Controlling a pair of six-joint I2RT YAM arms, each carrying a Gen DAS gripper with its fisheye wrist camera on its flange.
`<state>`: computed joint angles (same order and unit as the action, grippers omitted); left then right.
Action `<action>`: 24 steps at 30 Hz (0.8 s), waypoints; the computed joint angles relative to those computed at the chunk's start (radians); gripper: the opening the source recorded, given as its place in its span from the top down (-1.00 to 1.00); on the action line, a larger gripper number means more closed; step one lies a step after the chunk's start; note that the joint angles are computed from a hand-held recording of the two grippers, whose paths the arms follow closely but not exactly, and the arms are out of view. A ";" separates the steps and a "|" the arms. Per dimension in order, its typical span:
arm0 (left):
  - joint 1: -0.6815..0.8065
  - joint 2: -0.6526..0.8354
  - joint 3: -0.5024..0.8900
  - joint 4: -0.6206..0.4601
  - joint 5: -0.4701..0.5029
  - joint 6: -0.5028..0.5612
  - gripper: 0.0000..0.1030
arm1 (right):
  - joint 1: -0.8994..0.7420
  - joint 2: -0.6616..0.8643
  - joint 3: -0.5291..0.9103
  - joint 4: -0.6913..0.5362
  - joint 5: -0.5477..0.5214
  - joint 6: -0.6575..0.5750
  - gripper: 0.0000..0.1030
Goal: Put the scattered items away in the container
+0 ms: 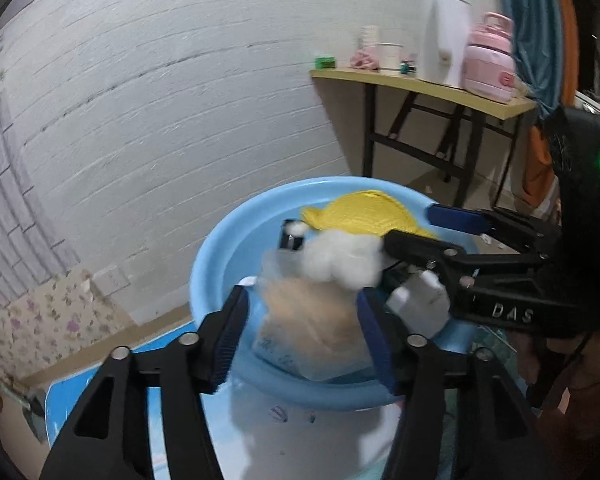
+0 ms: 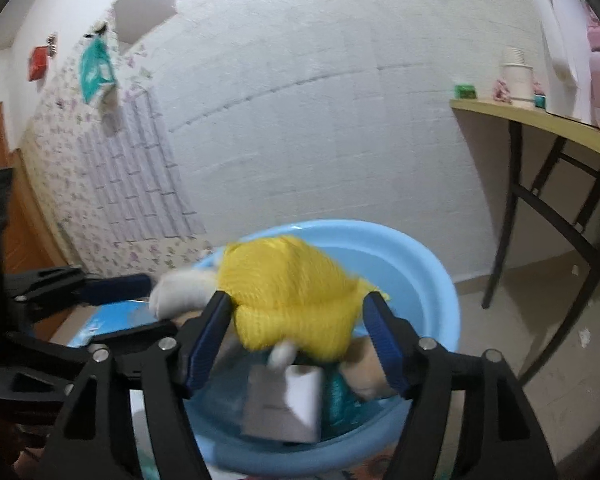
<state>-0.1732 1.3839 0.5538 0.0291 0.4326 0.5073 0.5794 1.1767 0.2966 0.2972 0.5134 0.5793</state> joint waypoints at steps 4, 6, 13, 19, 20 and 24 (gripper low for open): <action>0.053 -0.013 -0.006 -0.003 0.024 -0.013 -0.55 | -0.042 0.024 0.007 -0.039 -0.013 0.057 -0.33; 0.068 -0.037 -0.019 -0.003 0.016 -0.017 -0.69 | -0.035 -0.001 -0.002 -0.055 -0.006 0.082 -0.33; 0.138 -0.146 -0.042 -0.082 0.034 0.002 -0.83 | 0.100 -0.055 0.055 -0.222 0.125 0.148 -0.39; 0.295 -0.293 -0.054 -0.214 0.139 0.056 -0.93 | 0.275 -0.048 0.160 -0.396 0.259 0.240 -0.43; 0.325 -0.309 -0.050 -0.238 0.162 0.066 -0.94 | 0.315 -0.037 0.187 -0.434 0.287 0.268 -0.44; 0.486 -0.345 -0.018 -0.364 0.266 0.143 -1.00 | 0.443 0.023 0.283 -0.559 0.368 0.372 -0.57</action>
<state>0.3128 1.0385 0.5358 -0.3346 0.6985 0.6499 1.0220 1.1995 0.5795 -0.2613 0.8811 0.9513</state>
